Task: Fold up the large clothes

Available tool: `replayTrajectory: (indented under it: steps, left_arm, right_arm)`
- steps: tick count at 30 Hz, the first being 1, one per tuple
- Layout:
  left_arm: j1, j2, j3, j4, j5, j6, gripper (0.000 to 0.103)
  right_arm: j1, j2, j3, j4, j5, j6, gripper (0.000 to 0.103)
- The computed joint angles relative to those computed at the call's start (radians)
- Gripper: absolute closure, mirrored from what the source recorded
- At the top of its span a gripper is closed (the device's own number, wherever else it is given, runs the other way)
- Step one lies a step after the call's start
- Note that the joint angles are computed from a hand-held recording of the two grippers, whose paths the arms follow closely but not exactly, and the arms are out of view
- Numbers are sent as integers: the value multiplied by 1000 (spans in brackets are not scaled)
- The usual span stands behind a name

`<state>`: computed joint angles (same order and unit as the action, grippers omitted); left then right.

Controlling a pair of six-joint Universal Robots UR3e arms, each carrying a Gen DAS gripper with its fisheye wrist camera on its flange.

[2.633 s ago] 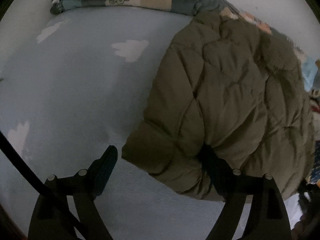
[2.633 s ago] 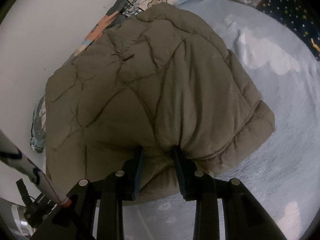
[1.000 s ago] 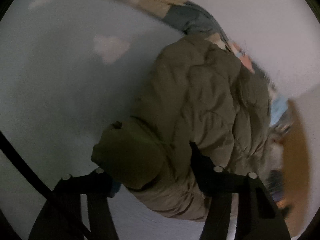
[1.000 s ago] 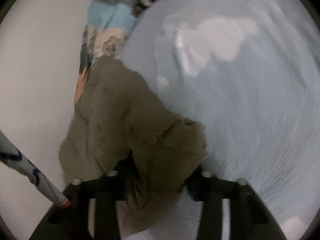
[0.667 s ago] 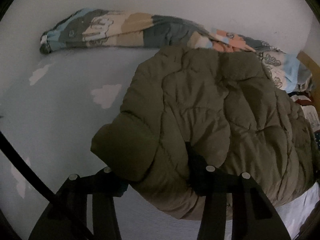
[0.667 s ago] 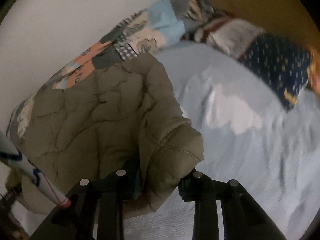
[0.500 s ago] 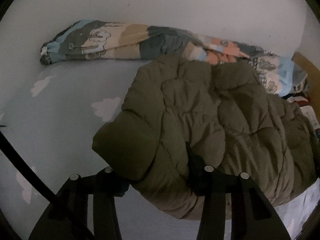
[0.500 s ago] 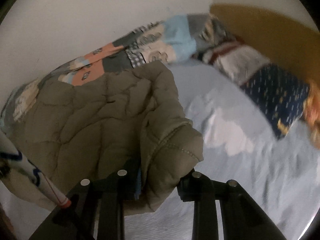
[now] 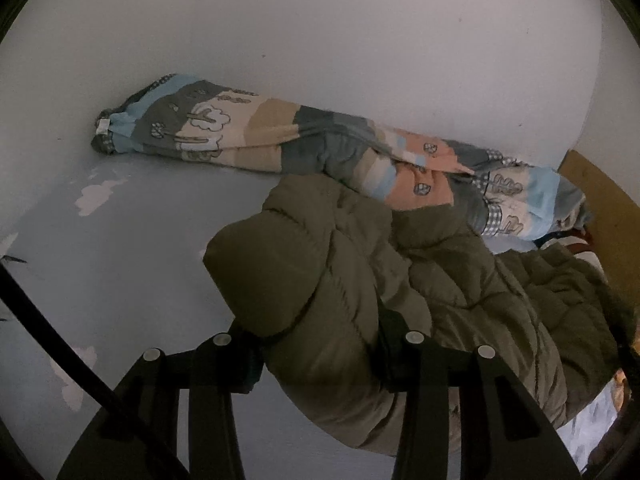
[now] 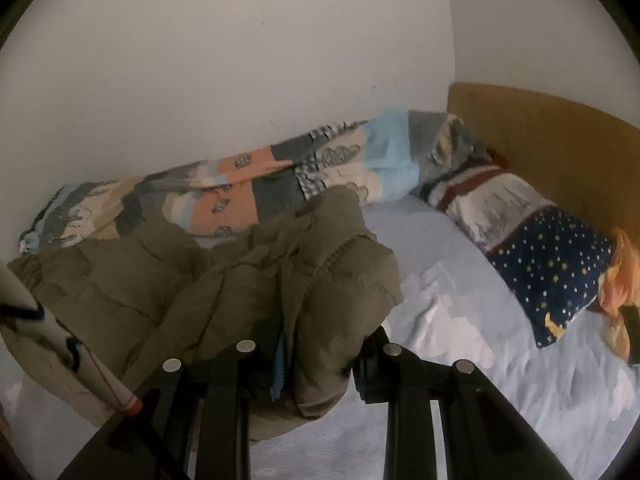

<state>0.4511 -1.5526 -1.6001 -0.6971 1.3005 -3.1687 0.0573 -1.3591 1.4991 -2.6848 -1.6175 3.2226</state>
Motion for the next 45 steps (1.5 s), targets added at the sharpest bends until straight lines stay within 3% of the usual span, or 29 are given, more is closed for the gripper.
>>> replayTrajectory:
  steps: [9,14,17,20,24,28,30,32,35,39,42,45]
  left_arm:
    - [163,251,-149,-144,-103,106,61]
    - [280,444,-258,-278,-181,227,60]
    - [375,572,-322,-413,-229,318,60]
    - [499,665,-361,-657,-264,433,59]
    - [644,643,-382,-935,-275,522,54]
    - [850,565,-391,-1177,-322,611,39]
    - [941,532,-381,-1290,-335,670,37]
    - [1077,486,-353,-1466,-344,780,36]
    - [1209,437,-333,-1612,-322,875,36]
    - [1363,442,-311,-1678,-303,922,36]
    - [1426,566,-280,-1671,-316,939,36]
    - [1412,692,-202,-1755,-378,1074,36]
  right_arm:
    - [36,-107,70,17,39,-14,75]
    - [-8,-248,189,79,136,27,75]
    - [-32,-340,267,108,169,45,75]
    - [-82,-462,380,158,233,66,75]
    - [-175,-596,519,299,337,102,75]
    - [-334,-649,630,453,482,88,71]
    - [-437,-664,674,536,578,63,62]
    - [-614,-734,737,716,733,5,45]
    - [-831,-862,762,1060,852,-166,39]
    - [-1064,-994,713,1486,858,-441,38]
    - [-1215,-1082,674,1645,790,-534,37]
    - [-1290,-1169,611,1727,816,-625,36]
